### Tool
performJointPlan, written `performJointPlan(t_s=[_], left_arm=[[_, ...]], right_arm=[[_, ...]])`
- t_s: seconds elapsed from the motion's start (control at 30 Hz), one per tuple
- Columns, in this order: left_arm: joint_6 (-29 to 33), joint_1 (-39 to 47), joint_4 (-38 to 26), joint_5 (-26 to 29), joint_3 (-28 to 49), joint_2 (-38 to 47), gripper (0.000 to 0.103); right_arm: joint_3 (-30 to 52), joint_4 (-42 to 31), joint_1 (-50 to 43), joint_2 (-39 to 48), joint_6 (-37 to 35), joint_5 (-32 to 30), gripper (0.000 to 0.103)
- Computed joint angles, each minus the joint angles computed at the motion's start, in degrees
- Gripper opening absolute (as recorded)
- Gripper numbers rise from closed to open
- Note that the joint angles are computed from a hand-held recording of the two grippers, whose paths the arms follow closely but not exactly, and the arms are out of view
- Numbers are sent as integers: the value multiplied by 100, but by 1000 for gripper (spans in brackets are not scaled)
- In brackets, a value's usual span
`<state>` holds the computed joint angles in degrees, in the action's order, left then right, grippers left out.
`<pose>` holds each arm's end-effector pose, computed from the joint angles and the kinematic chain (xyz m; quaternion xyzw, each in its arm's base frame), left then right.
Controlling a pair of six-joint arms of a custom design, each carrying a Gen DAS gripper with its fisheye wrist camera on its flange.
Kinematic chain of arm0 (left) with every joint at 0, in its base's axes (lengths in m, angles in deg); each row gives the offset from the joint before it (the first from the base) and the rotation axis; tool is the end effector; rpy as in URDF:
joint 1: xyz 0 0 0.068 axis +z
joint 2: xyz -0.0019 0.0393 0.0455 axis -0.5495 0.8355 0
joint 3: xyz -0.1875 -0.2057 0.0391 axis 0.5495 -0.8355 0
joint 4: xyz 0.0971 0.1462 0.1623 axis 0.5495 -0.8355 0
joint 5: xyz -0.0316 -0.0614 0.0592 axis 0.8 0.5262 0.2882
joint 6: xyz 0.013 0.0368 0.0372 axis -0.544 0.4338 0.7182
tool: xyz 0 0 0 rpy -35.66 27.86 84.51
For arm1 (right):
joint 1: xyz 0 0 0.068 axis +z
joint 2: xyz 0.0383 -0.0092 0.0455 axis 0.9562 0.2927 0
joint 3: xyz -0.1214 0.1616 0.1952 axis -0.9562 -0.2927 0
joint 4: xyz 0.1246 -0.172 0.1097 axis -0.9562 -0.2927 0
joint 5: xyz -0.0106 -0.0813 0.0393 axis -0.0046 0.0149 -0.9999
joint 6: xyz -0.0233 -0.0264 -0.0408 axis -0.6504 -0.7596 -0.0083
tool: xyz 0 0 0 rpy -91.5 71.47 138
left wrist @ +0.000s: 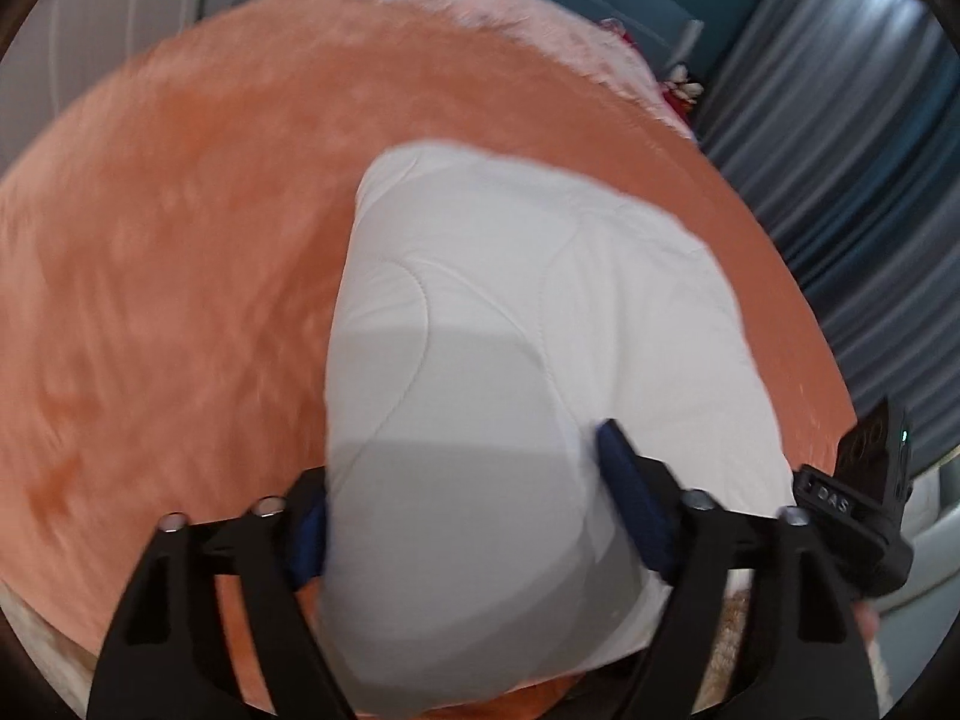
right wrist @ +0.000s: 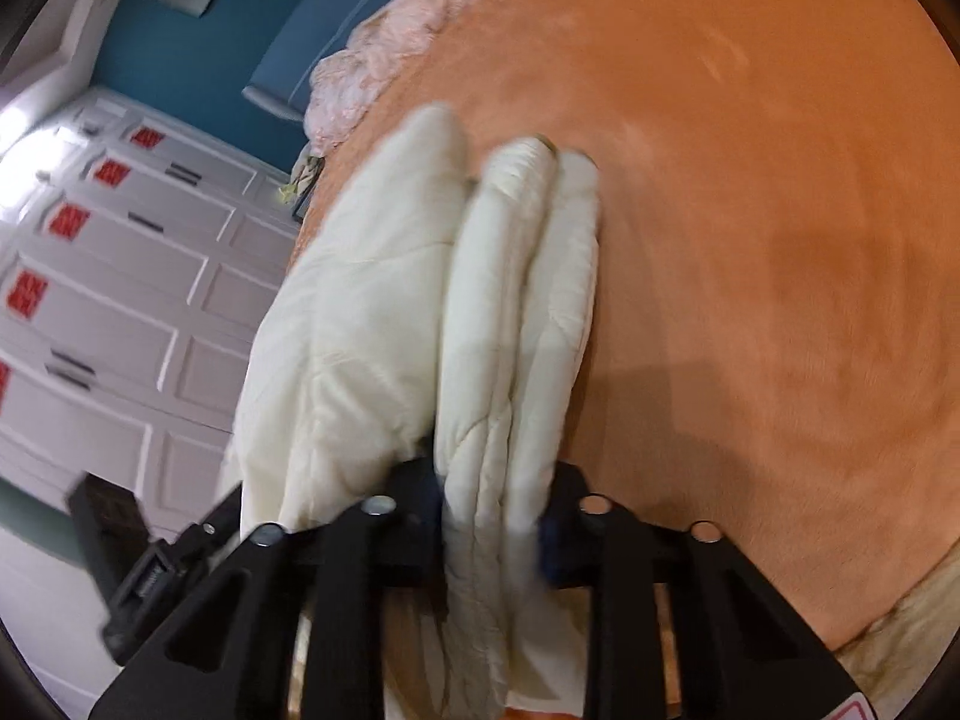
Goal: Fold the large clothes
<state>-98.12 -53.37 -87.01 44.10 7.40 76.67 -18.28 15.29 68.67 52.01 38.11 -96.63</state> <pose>0.2587 -0.0962 0.2080 -0.0852 0.9342 -0.1701 0.3019 0.2857 0.0009 0.1471 0.0966 0.9013 0.3548 0.2291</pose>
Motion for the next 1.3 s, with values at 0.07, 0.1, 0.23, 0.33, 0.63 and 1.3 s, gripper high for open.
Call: performJointPlan(t_s=[0.07, 0.1, 0.23, 0.33, 0.63, 1.3], left_arm=[[221, 48, -128, 25, 161, -162, 61], [363, 70, -209, 4, 292, -235, 59], [886, 205, -350, -141, 839, -403, 58], [1241, 482, -353, -42, 1298, -372, 58], [2084, 1395, 239, 366, 2423, 915, 58], [2075, 2026, 1523, 645, 1944, 2934, 75]], right_arm=[[90, -114, 84, -333, -4, 174, 20], [183, -156, 133, -421, 14, 238, 19], [789, -409, 402, -649, -60, 562, 19], [1555, -526, 610, -455, -77, 735, 19], [4158, -755, 1265, 1329, -225, 1429, 19], [5410, -957, 1530, 3668, -481, 1717, 24]])
